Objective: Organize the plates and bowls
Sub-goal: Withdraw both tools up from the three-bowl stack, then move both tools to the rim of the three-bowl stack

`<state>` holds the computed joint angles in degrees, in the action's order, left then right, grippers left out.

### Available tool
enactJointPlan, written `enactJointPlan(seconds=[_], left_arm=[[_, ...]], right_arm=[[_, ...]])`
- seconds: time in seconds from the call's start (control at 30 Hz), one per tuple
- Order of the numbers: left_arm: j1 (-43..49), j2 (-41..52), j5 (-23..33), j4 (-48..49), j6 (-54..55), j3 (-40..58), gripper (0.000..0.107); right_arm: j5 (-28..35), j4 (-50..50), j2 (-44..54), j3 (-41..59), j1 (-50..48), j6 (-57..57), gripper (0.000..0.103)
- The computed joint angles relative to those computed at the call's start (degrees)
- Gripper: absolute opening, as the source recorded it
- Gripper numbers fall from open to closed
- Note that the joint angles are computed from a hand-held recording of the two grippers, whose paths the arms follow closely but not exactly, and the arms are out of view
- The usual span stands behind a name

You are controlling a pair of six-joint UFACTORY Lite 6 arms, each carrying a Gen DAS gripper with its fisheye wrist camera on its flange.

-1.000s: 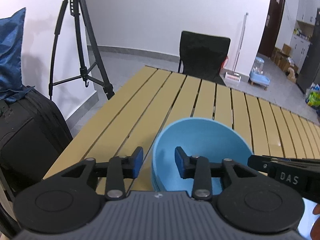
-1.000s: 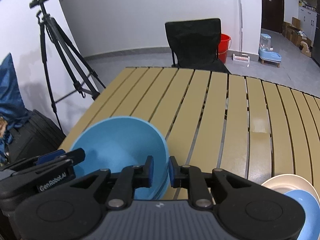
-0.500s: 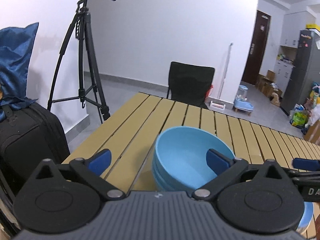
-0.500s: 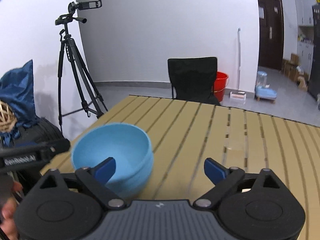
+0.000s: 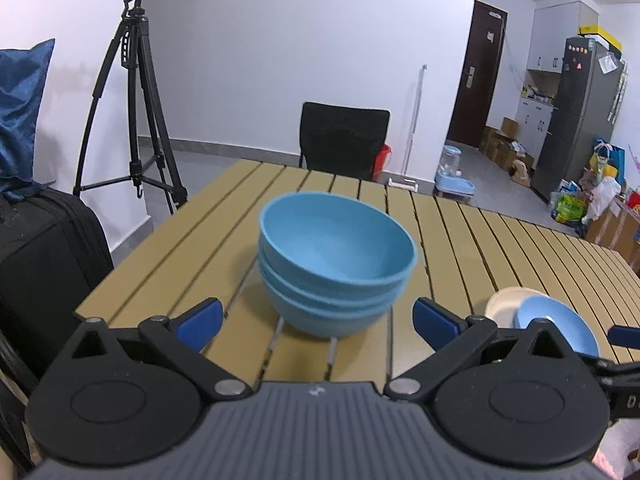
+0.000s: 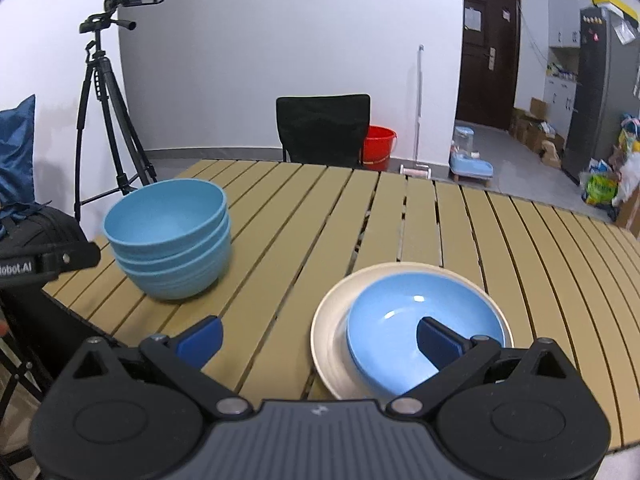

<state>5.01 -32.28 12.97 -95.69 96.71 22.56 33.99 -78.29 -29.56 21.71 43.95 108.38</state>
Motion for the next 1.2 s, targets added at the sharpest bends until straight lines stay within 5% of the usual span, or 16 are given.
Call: enactJointPlan(seconds=[0.23,0.5,0.8,1.2], left_arm=[[-2.3,-8.2,-1.2,19.1,-18.5,-3.8,0.103],[-1.9,-10.5,-0.2,28.9,-27.6,-4.4,0.103],[2.0,-7.5,3.5,18.8,-15.7,-3.5,0.103],[6.6,1.7,6.8,7.5,-2.4,1.3,0.103]], right_arm=[[4.5,3.4,-5.6,-2.4,4.6,-2.4,0.103],[8.8,5.9,-8.0,-2.6,9.3,-3.4,0.103],[10.5,4.2,-5.7,-0.9,8.9,-0.4,0.103],[4.0,-1.1,1.4,2.3,2.3,2.0,0.103]])
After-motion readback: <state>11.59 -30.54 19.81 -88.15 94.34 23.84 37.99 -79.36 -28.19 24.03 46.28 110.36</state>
